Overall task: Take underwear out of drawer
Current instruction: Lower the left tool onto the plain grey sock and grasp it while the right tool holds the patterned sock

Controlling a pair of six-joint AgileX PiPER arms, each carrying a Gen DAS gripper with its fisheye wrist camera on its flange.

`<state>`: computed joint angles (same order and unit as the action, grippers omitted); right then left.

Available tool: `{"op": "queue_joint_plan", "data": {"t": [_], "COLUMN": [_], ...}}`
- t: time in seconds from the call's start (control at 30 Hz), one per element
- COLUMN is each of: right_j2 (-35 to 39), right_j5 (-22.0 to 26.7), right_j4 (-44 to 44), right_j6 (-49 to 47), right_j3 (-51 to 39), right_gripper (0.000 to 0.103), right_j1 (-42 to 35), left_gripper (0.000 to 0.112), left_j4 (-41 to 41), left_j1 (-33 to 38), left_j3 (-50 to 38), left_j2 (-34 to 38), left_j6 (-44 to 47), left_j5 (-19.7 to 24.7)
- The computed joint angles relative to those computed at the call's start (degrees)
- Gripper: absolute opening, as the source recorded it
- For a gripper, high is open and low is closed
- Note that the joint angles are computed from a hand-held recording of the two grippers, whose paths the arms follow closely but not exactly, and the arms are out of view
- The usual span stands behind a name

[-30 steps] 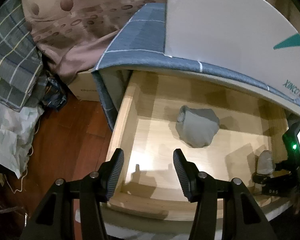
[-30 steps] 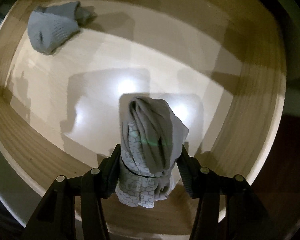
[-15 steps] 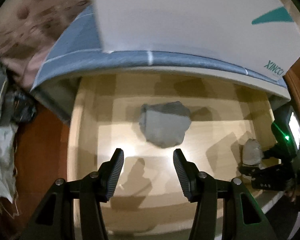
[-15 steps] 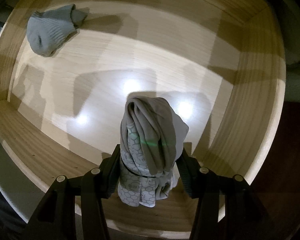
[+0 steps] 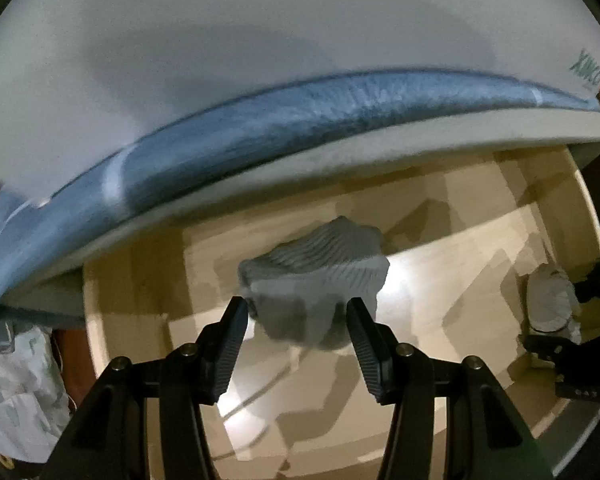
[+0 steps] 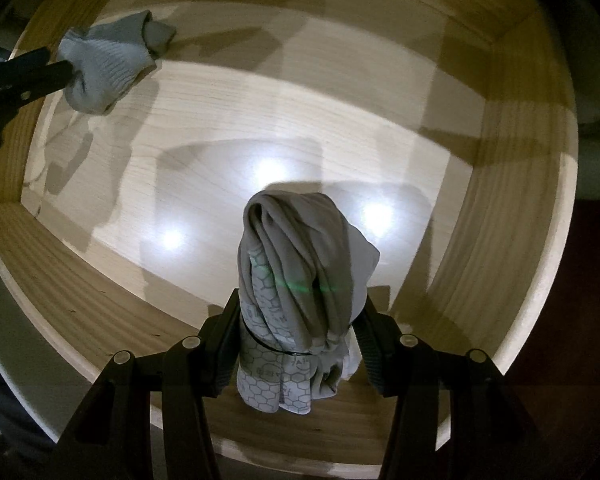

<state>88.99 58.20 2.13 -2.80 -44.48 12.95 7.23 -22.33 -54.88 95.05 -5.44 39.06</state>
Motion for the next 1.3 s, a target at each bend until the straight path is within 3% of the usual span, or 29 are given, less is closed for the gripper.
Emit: {"op": "queue_joint_plan", "data": {"t": [0.1,0.37,0.83,1.23,1.3], "right_j2": [0.5,2.1,3.4,2.9,2.9], "right_j5": [-0.7,-1.2,-2.0,0.0,0.1], "right_j4": [0.5,1.5,1.4,1.4,1.4], "right_j6": [-1.0,-3.5,-4.3,-3.1,-3.1], "right_j3": [0.5,0.8,1.0,-0.3,-0.4], "right_gripper": [0.05,0.05,0.05,0.05,0.05], "right_j1": [-0.9,-3.2,-4.1,-3.0,-2.9], "left_gripper": [0.053,0.054,0.055,0.056,0.056], "left_j4": [3.6,5.0,0.2,-8.8,-10.0], "left_j1": [-1.2,-1.6,1.2,7.6,9.2], "left_j3": [-3.1,-4.9,-8.5,-10.9,-8.5], "left_j2": [4.4,7.6,11.0,14.8,13.4], "left_j6": [-2.7,-3.1,0.3,4.3,5.1], "left_j5": [1.8,3.2,11.0,20.9,20.8]}}
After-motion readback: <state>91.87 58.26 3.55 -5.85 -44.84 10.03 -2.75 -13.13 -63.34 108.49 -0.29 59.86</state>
